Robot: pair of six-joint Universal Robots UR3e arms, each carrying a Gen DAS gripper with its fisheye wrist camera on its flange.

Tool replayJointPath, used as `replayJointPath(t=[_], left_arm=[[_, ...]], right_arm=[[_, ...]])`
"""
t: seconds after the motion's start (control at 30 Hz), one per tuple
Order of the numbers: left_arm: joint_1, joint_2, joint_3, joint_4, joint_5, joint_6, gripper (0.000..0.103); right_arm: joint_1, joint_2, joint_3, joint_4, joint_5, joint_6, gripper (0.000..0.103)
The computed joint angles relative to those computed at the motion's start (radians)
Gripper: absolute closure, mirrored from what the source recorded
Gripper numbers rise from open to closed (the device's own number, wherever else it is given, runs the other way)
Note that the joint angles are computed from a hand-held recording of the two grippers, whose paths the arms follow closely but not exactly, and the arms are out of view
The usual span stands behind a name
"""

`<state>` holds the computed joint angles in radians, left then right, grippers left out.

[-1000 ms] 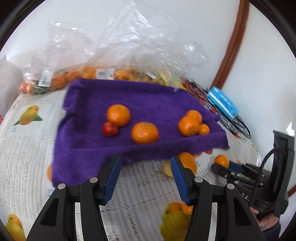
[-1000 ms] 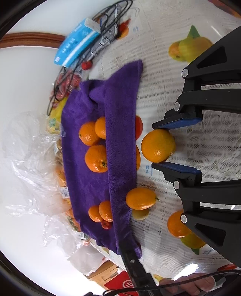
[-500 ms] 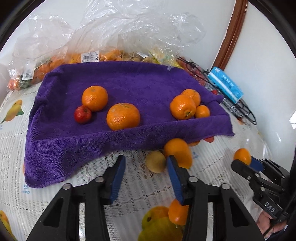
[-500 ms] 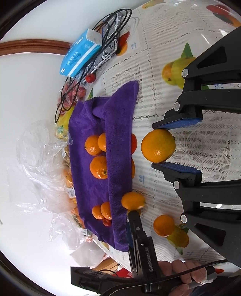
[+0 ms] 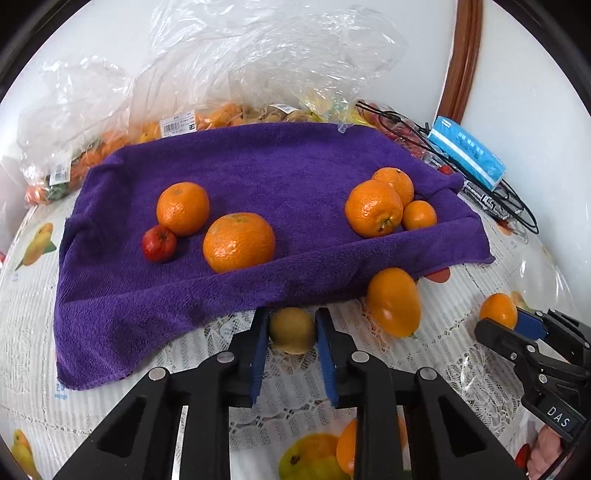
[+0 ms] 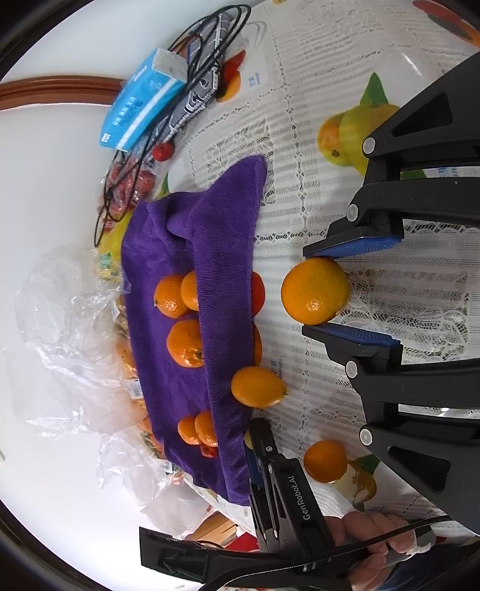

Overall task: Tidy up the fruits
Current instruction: 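Close the left tool on the small yellow-green fruit while the right tool holds its citrus, then carry both held fruits over the purple towel and lower them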

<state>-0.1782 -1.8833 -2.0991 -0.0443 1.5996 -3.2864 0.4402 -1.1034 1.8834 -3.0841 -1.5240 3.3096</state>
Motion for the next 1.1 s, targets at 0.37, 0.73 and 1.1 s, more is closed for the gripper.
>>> replayJointPath(t=[0.37,0.73,1.1], left_arm=[[0.044,0.03,-0.062,0.062,-0.075,-0.002,0.079],[0.082,0.119,-0.146,0.109,-0.137,-0.002,0.079],[0.138,0.274,-0.16,0.038,-0.112,0.012,0.079]], right_arm=[[-0.007,0.014,-0.012,0.006,0.015,0.004,0.069],[0.034,-0.037,-0.041,0.019,-0.053,-0.007,0.069],[0.061,0.011,-0.275,0.098,-0.086,-0.004,0.068]])
